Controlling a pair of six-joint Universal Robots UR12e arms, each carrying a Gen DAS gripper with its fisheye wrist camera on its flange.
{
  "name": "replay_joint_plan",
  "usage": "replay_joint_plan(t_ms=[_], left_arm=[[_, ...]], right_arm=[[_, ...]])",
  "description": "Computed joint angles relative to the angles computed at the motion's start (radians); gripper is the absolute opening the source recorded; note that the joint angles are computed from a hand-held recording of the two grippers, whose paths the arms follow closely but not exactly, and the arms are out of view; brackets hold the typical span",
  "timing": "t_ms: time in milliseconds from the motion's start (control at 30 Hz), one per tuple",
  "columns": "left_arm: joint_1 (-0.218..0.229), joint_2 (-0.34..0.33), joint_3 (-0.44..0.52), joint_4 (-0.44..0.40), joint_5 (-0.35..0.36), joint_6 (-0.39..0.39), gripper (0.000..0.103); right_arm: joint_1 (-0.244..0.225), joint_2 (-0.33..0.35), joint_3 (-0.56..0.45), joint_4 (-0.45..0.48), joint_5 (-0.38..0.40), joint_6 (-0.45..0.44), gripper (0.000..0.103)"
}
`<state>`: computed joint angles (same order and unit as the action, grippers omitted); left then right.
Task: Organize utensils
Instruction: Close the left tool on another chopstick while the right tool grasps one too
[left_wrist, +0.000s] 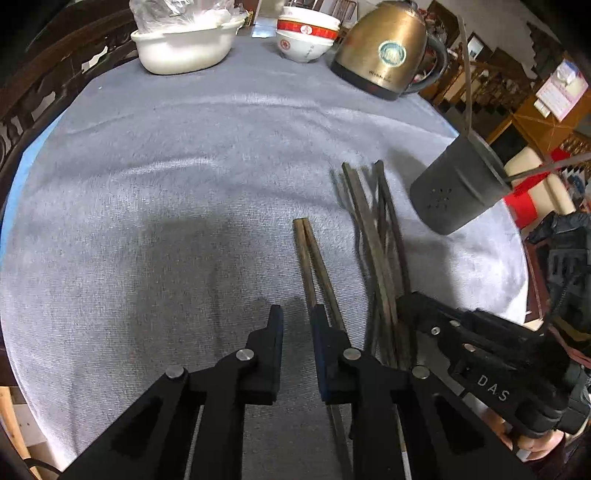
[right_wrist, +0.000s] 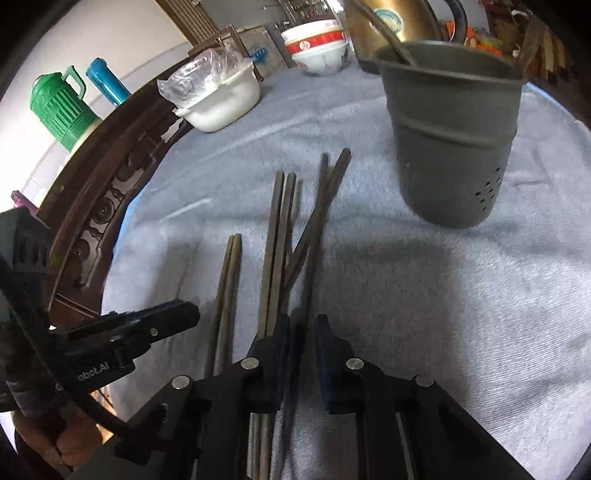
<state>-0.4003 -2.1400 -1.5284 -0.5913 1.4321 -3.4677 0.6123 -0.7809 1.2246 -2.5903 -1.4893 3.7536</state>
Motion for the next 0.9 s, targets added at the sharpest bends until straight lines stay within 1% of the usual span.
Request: replay_joint_plan(t_ms=[33,67,200,367,400,467,500,600,700,733,800,867,900], left_arm=[[0.000,-0.002,0.003,-0.013,-0.001,-0.003,0.015],[0.001,-0.006,0.008,-0.027,0.000,-0.007,0.015],[0.002,-0.014,0.018,-0.038,-0.004,-0.013,0.015],[0.005,-0.034,0.049,-0.061,-0.010,-0.024,0.015],[0.006,-0.037,0.055,-0.066,-0.015,-0.028,0.017],[0.008,-0.036,0.053,-0.060,-0.030,-0.030,0.025],[0.007,-0.038,0.056,-0.059,-0.030,-0.030,0.026],[-0.005,-0.048,0.074,-0.071,0.009,-0.013,0.027],[-0.010,-0.057,0.089,-0.077,0.030,-0.002,0.027],[-0.009,-0.060,0.093,-0.082,0.032,-0.002,0.027],[-0.006,-0.062,0.094,-0.085,0.028,0.005,0.022],[-0.003,-0.062,0.096,-0.093,0.030,0.013,0.013],[-0.002,-0.064,0.100,-0.101,0.032,0.020,0.012]], right_arm=[[0.002,0.000,-0.002,0.008,-0.015,-0.007,0.014],[0.003,0.000,-0.003,0.018,-0.021,-0.013,0.010],[-0.003,-0.021,0.026,0.026,-0.027,0.007,0.008],[-0.013,-0.062,0.085,0.034,-0.006,0.027,0.008],[-0.015,-0.072,0.102,0.028,0.001,0.036,0.008],[-0.018,-0.086,0.129,0.011,0.018,0.057,0.008],[-0.019,-0.093,0.142,0.002,0.028,0.068,0.008],[-0.017,-0.100,0.160,-0.011,0.031,0.085,0.008],[-0.012,-0.097,0.148,0.008,0.014,0.086,0.008],[-0.011,-0.094,0.142,0.015,0.012,0.084,0.008],[-0.011,-0.094,0.142,0.014,0.015,0.088,0.008],[-0.014,-0.091,0.142,0.005,0.024,0.096,0.008],[-0.015,-0.092,0.144,0.001,0.028,0.097,0.008]])
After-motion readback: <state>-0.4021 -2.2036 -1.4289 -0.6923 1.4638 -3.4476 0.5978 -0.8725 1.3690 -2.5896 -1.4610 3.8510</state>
